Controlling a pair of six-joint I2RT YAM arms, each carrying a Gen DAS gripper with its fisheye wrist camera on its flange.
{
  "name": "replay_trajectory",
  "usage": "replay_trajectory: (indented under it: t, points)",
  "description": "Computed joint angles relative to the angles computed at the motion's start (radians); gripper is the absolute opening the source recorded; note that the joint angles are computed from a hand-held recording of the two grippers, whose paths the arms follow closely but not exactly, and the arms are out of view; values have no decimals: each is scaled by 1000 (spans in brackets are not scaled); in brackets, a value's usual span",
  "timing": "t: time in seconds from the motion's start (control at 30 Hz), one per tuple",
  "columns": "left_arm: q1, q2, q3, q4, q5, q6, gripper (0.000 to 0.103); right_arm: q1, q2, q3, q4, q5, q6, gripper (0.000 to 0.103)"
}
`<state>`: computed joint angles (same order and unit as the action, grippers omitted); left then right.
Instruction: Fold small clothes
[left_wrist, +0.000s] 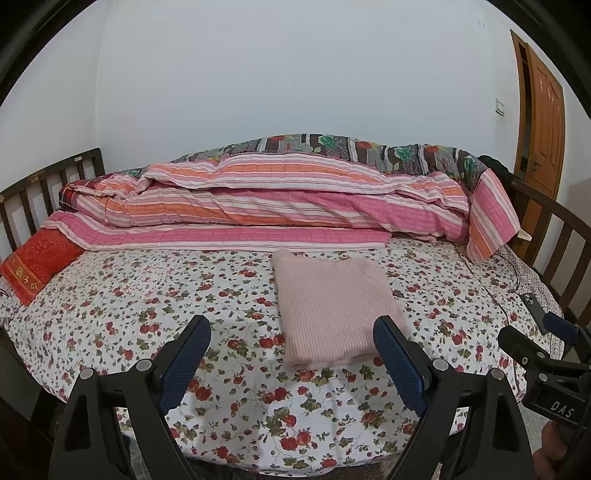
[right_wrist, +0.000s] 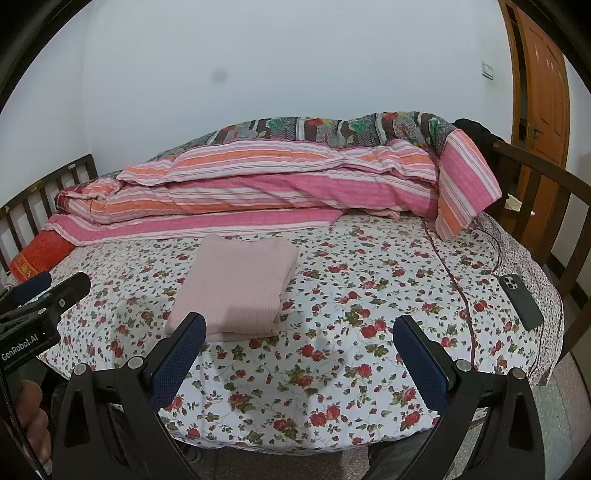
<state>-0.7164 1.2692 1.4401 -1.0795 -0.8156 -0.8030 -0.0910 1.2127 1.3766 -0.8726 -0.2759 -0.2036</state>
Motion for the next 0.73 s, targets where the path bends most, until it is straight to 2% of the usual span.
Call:
replay_trajectory:
  t: [0.73]
  points:
    - [2, 7, 25, -26, -19, -14, 90, 1, -5, -5, 2, 1, 3, 100]
